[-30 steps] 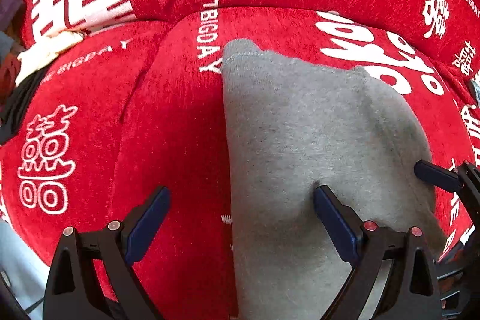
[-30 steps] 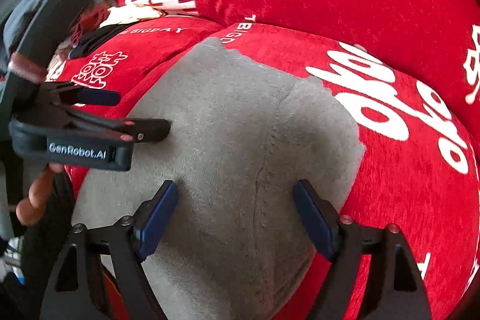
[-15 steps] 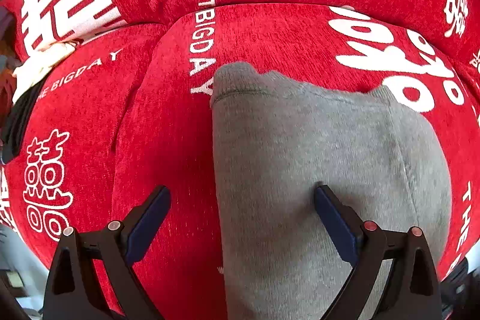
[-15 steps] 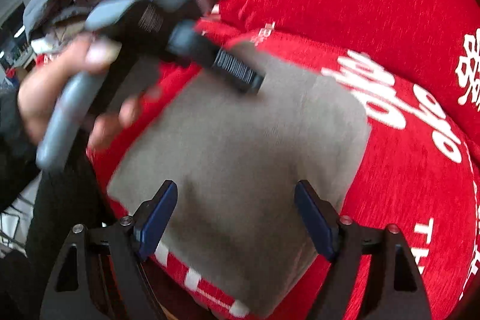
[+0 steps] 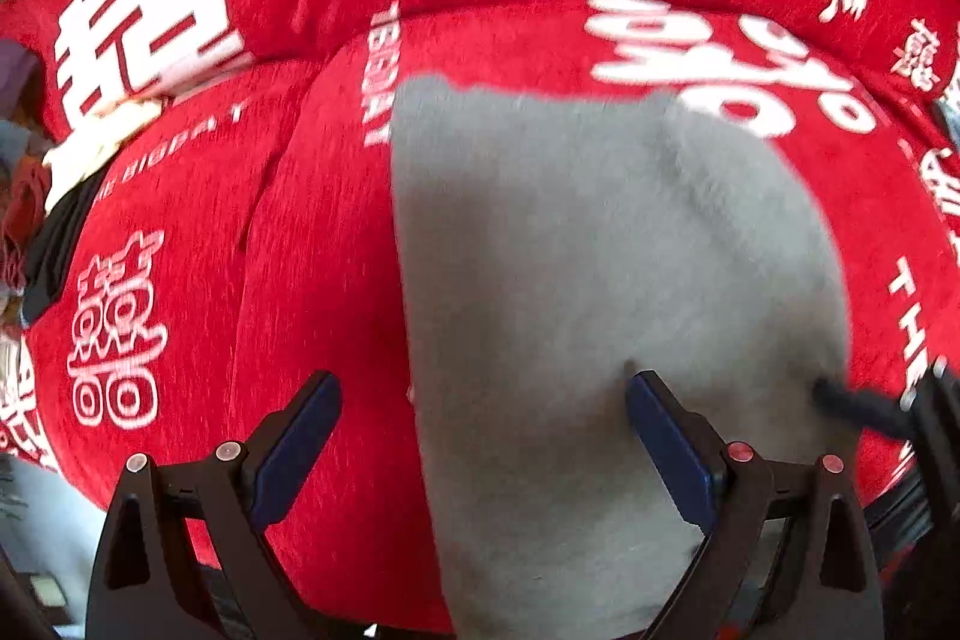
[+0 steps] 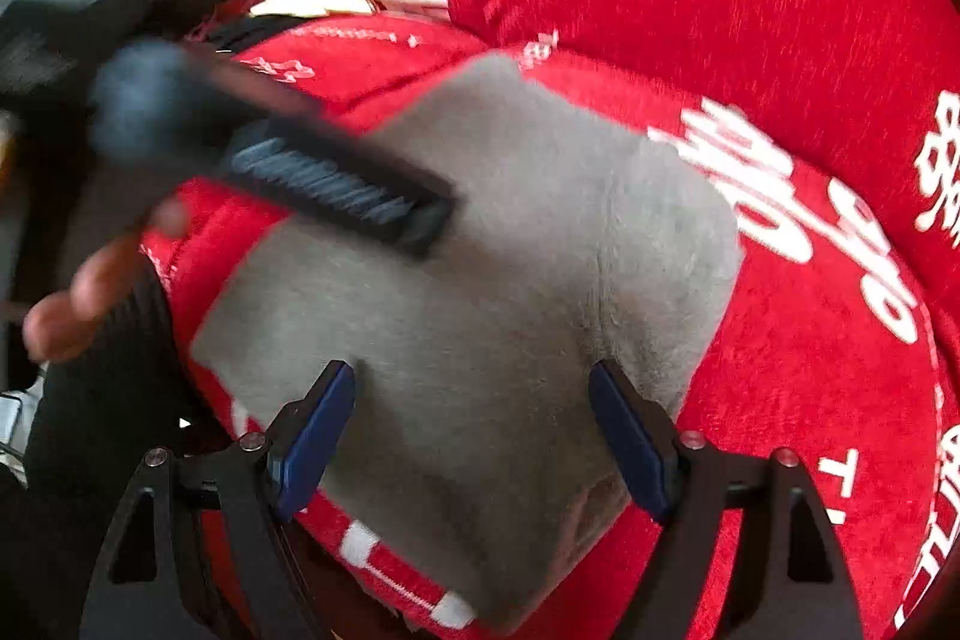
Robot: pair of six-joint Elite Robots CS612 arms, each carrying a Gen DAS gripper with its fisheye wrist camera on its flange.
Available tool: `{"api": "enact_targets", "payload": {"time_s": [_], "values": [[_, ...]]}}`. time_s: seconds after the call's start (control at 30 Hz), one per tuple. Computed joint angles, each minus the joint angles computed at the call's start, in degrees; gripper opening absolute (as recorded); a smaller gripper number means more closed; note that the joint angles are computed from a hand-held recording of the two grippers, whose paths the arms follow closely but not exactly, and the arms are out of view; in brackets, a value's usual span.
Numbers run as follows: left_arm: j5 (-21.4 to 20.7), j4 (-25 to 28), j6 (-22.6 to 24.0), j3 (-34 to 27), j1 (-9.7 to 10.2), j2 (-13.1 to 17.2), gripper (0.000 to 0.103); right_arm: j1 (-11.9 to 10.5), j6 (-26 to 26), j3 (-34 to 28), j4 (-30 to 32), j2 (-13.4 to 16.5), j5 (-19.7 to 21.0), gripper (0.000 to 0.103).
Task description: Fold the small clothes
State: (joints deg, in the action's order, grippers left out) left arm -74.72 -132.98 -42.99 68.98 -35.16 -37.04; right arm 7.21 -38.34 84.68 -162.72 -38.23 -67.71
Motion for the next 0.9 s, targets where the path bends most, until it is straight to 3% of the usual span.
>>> {"api": "enact_targets", "payload": {"time_s": [0.13,0.23,0.3,0.43,0.53,0.7,0.9], "values": [[-3.5,-4.1,-3.1,3.8,0.55,-1.6,0.097,0.0,-0.6,0.6,-0.4,-0.4,-0.7,0.083],[-0.4,-6.3,-2.9,6.7,-0.32,-3.5,0.097,-0.1,-1.9,1.8,-2.9,-1.3,-0.1,0.083],[1.7,-4.9,-2.1,6.9,-0.71,-3.6,0.097,0.3,-2.0,1.3,-3.1,-1.2,-1.5,0.083],[-1.4,-5.4,-2.8,6.6,0.04,-2.7,0.097,1.0,-2.1,-3.7,3.6,1.4,-5.2,0.085],[-0.6,-5.8,-2.7,7.1,-0.22,-2.9,0.101,0.6,-1.7,-3.8,5.1,1.1,-4.0,0.088],[0.8,-5.4,-2.3,7.5,-1.09,-3.7,0.101,0.9,-2.2,-0.4,0.0,-0.8,-8.3,0.088],[2.3,-7.2,-1.3,8.3,-2.16,-4.8,0.101,0.4,-0.6,3.1,-4.7,-3.6,-7.7,0.088]]}}
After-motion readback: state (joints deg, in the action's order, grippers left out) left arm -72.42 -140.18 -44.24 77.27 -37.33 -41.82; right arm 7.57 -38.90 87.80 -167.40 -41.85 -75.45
